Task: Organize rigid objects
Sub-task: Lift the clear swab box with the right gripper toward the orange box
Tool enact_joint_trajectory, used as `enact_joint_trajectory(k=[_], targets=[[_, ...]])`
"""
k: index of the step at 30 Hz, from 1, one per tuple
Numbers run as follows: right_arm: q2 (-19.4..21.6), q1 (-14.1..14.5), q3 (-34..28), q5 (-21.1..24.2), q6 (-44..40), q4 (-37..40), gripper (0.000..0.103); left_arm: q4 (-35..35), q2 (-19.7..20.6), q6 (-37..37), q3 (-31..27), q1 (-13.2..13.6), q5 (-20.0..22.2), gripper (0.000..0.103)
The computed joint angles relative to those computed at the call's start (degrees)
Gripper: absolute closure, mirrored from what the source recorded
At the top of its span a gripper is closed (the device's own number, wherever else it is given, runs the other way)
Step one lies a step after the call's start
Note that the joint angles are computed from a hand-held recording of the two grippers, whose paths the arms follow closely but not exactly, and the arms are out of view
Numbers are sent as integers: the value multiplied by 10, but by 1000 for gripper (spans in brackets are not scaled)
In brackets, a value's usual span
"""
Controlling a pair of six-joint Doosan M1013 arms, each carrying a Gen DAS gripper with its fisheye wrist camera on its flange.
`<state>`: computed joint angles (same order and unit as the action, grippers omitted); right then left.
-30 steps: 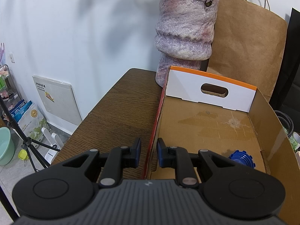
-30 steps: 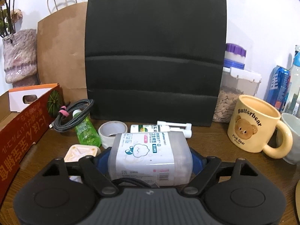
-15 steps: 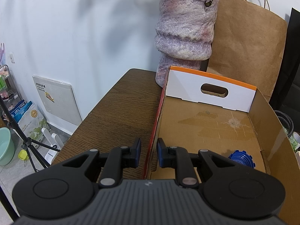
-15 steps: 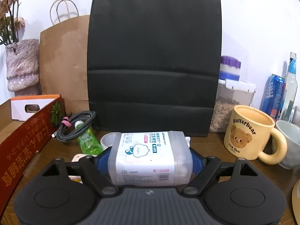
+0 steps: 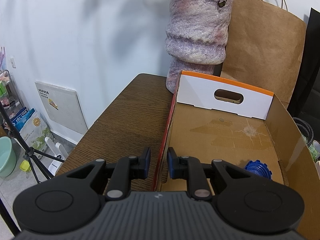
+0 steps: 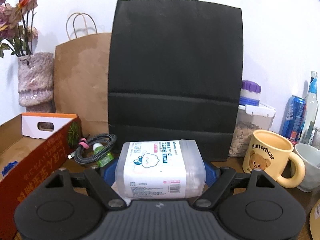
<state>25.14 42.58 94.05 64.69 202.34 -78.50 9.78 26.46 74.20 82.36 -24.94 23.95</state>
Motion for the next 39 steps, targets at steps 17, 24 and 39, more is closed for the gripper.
enact_joint_trajectory(k=[17,24,39], targets=[[29,8,-70,-69,-8,-74,21,1,0,0,0,0,-1,84],[52,7,-118,-121,-28,-92,21,3,0,-1,0,0,-1,84],[84,-6,-195,-219,-198,15,21,3,0,1,1,-1,-6,84]])
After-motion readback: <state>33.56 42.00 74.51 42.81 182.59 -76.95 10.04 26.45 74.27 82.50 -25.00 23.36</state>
